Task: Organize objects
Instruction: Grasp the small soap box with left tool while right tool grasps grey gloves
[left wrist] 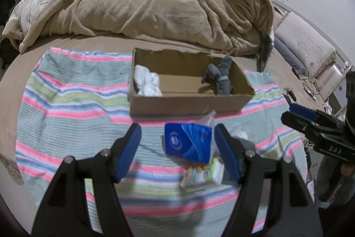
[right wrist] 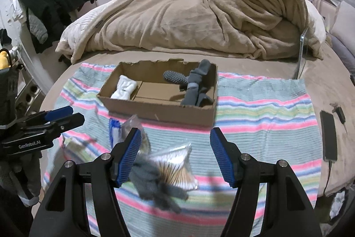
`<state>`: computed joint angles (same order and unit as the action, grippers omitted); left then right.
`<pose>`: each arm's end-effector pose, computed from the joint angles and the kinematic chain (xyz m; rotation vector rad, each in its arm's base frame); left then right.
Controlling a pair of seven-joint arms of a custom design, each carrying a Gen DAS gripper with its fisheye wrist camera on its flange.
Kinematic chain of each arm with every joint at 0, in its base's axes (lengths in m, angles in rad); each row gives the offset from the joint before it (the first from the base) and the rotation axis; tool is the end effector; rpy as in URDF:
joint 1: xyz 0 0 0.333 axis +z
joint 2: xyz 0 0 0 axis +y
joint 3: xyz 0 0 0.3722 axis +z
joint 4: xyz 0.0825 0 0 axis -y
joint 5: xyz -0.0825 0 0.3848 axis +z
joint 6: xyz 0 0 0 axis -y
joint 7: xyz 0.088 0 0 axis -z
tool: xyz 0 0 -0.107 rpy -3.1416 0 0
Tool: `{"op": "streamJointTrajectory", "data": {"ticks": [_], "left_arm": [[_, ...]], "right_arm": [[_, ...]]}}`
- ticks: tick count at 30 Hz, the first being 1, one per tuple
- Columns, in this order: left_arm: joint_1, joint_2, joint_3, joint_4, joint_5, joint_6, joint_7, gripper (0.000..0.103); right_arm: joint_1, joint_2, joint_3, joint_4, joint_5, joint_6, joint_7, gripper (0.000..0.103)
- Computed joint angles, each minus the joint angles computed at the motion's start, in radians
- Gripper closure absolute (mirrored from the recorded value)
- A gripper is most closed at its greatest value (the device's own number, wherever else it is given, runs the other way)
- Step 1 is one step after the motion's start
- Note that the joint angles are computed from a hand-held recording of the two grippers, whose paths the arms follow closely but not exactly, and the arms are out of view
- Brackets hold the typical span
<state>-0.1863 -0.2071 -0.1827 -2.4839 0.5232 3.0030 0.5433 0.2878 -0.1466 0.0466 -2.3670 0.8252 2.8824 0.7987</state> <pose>0.4348 -0.2115 0.4953 -2.0095 1.7188 -0.9188 0.4930 0.1274 0.5013 -1.9913 1.3571 -0.3478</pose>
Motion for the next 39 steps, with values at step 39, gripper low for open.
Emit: {"op": "streamJointTrajectory", "data": {"ticks": [39], "left_arm": [[-0.020,0.154,-0.059,0.005,0.280,0.002,-0.185,0.034]], "right_arm": [[0.045,0.092,0.031,-0.046,0.077,-0.046,-0.136,0.042]]}}
